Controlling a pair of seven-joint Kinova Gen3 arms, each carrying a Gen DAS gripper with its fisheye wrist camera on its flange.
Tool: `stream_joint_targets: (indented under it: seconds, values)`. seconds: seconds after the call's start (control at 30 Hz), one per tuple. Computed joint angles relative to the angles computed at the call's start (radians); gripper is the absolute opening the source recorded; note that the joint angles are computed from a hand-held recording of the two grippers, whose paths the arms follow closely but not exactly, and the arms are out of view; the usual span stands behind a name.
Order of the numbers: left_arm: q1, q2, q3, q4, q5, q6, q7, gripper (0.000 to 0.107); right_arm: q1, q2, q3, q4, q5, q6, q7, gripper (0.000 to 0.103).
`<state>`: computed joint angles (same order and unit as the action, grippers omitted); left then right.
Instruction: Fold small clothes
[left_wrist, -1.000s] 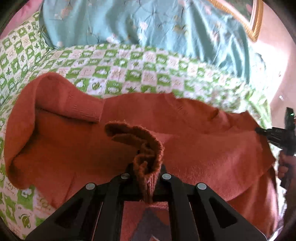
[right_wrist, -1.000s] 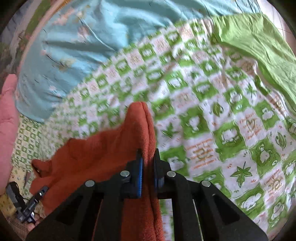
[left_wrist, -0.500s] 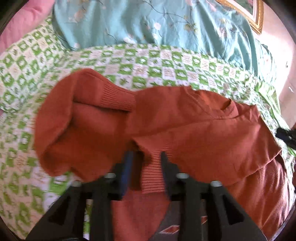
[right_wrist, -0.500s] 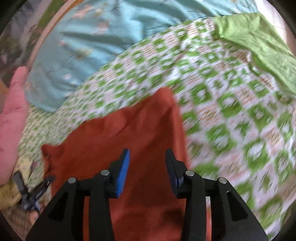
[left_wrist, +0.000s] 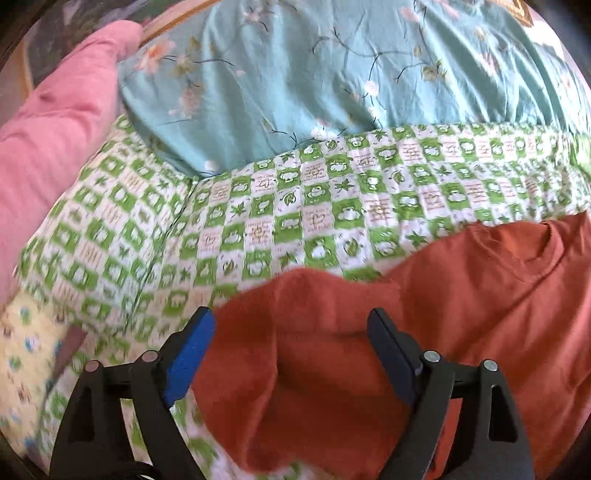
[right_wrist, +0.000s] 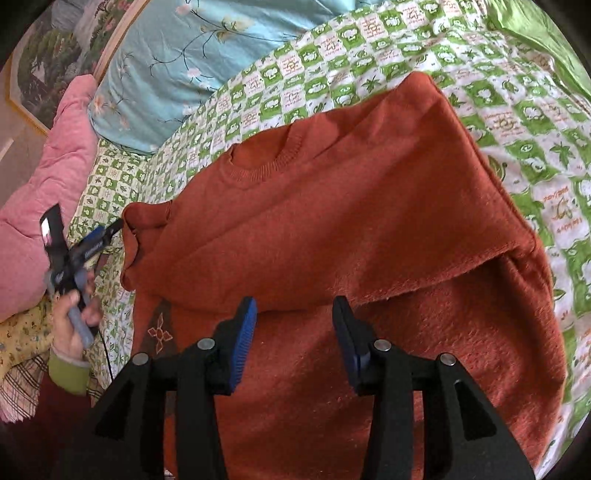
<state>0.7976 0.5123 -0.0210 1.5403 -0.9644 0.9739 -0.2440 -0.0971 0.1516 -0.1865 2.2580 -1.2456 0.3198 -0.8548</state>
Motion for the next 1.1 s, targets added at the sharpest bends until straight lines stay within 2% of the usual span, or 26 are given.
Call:
stream_joint_targets:
  seconds: [0.1,0.2,0.27,0.3,0.33,0.37,0.4,0.43,0.5,0.57,0.7,0.8,0.9,0.97,1.1]
  values:
    - [-0.139,-0.005,0.080,-0.016,0.035,-0.077,-0.122,0.093,0.012,0.004,0.002,0.000,-0.028,0.018,0.005,0.044]
    - [-0.278,0.038,0.209,-0.050,0.021,-0.074,-0.244,0.093,0.015,-0.002,0.017,0.002,-0.040,0.039,0.005,0.044]
    - [-0.350,0.076,0.290,-0.078,0.014,-0.038,-0.325,0.093,0.003,-0.007,0.026,-0.001,-0.015,0.040,-0.022,0.044]
    - [-0.365,0.085,0.307,-0.088,0.029,-0.030,-0.366,0.093,0.001,-0.005,0.029,-0.004,-0.005,0.044,-0.032,0.044]
    - [-0.370,0.087,0.305,-0.086,0.061,-0.038,-0.407,0.089,0.002,-0.005,0.029,-0.003,-0.005,0.046,-0.033,0.045]
    - [-0.367,0.080,0.285,-0.080,0.101,-0.060,-0.447,0.080,0.003,-0.001,0.027,-0.003,-0.011,0.047,-0.030,0.045]
    - [-0.348,0.074,0.246,-0.073,0.142,-0.080,-0.488,0.047,0.002,0.001,0.027,-0.001,-0.014,0.046,-0.031,0.045]
    - [-0.325,0.070,0.200,-0.061,0.183,-0.103,-0.529,0.008,0.002,0.002,0.026,-0.001,-0.015,0.047,-0.032,0.045]
    - [-0.266,0.061,0.107,-0.058,0.262,-0.113,-0.572,0.009,0.003,0.010,0.021,0.001,-0.035,0.046,-0.018,0.045]
    - [-0.187,0.026,0.015,-0.024,0.293,-0.151,-0.551,0.008,0.002,0.015,0.014,0.004,-0.065,0.042,0.004,0.045]
    - [-0.003,-0.069,-0.162,0.067,0.311,-0.299,-0.410,0.007,-0.008,-0.003,0.008,0.026,-0.193,0.029,0.116,0.045]
    - [0.136,-0.104,-0.257,0.084,0.275,-0.377,-0.304,0.007,-0.029,-0.018,0.030,0.038,-0.241,0.030,0.158,0.045]
    - [0.255,-0.108,-0.323,0.070,0.239,-0.471,-0.185,0.007,-0.047,-0.047,0.051,0.060,-0.282,0.021,0.188,0.044]
    - [0.276,-0.085,-0.306,0.036,0.196,-0.504,-0.112,0.007,-0.056,-0.068,0.067,0.079,-0.312,0.015,0.207,0.045]
    - [0.191,0.007,-0.133,-0.074,0.092,-0.529,-0.007,0.007,-0.058,-0.114,0.102,0.124,-0.373,-0.004,0.240,0.045]
